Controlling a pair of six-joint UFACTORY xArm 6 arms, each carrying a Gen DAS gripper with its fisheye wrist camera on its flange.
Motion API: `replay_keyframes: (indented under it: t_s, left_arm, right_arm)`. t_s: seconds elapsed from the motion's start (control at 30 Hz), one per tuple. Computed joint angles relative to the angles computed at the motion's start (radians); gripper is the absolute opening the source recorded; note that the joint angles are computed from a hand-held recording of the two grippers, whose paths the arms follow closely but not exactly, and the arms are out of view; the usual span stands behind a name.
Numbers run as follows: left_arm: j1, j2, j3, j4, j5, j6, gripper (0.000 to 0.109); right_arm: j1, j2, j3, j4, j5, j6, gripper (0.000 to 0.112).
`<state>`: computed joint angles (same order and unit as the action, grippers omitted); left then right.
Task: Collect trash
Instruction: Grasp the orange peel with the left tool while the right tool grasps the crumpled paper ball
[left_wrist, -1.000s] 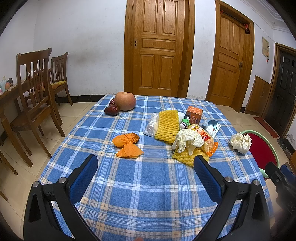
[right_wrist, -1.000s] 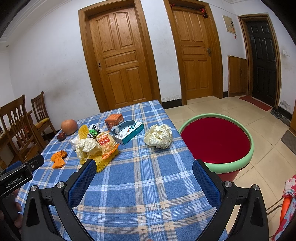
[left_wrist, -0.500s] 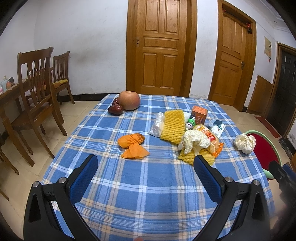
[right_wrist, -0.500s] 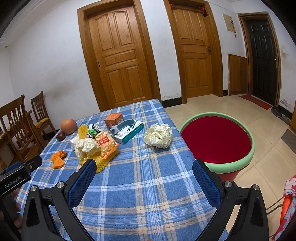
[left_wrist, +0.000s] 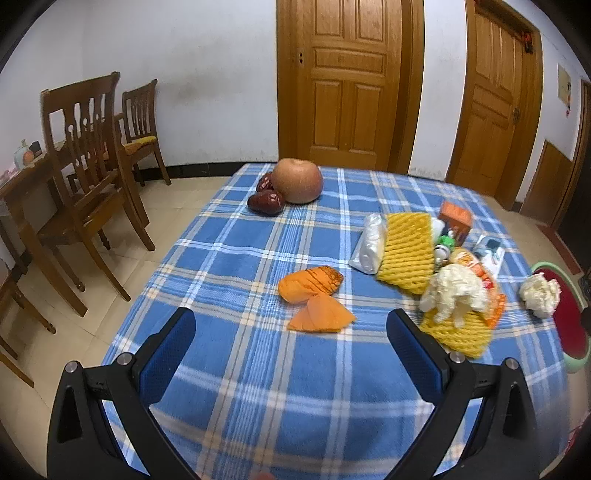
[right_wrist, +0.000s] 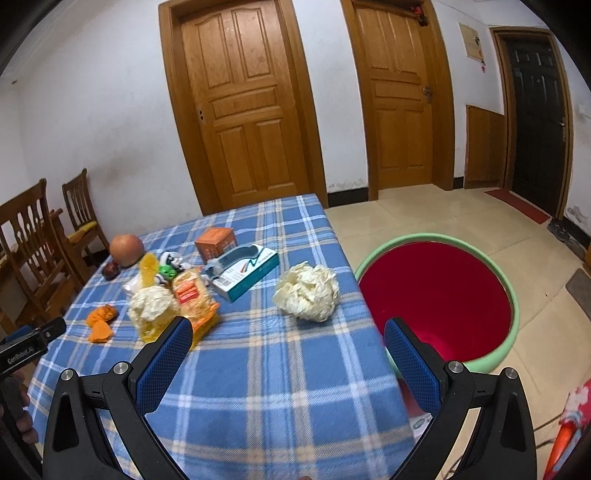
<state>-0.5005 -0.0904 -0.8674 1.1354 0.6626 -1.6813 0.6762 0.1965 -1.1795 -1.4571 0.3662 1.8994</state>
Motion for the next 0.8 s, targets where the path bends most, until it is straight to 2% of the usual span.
replay_keyframes:
  t_s: [0.17,0.3,0.53,0.63,0.67,0.73,0.77,0.8]
  left_arm:
    - [0.051,0.08,-0.057,-0.061,-0.05,0.054,0.101]
    - [0.085,0.138,-0.096,-0.131,-0.108,0.123,0.095]
    - [0.09,0.218,-0.166,-0.194,-0.1,0.204,0.094]
    - [0.094,0.241,-0.182,-0.214,-0.104,0.224,0.088]
    - [0.096,0.246,-0.186,-0.221,-0.105,0.23,0.085]
    - [0.099,0.259,-0.192,-0.222,-0.101,0.217,0.07]
    - [0.102,0.263,-0.194,-0.236,-0.106,0.22,0.056]
    - [0.113,0.26,-0.182,-0.222,-0.143,0.196,0.048]
  right_arm:
    - [-0.051,0.071,-0.057,0.154,-0.041,-0.166,0.103]
    - [-0.078,0.128,-0.1,0.3,-0.076,-0.321,0.103]
    - [-0.113,0.214,-0.174,0.476,-0.123,-0.516,0.103]
    - [-0.123,0.246,-0.198,0.567,-0.152,-0.598,0.099]
    - [-0.123,0.255,-0.204,0.597,-0.157,-0.628,0.095]
    - [-0.123,0.272,-0.211,0.681,-0.176,-0.709,0.087]
    - [-0.122,0.278,-0.208,0.739,-0.192,-0.763,0.079]
    - [-0.12,0.284,-0.203,0.816,-0.212,-0.836,0.064]
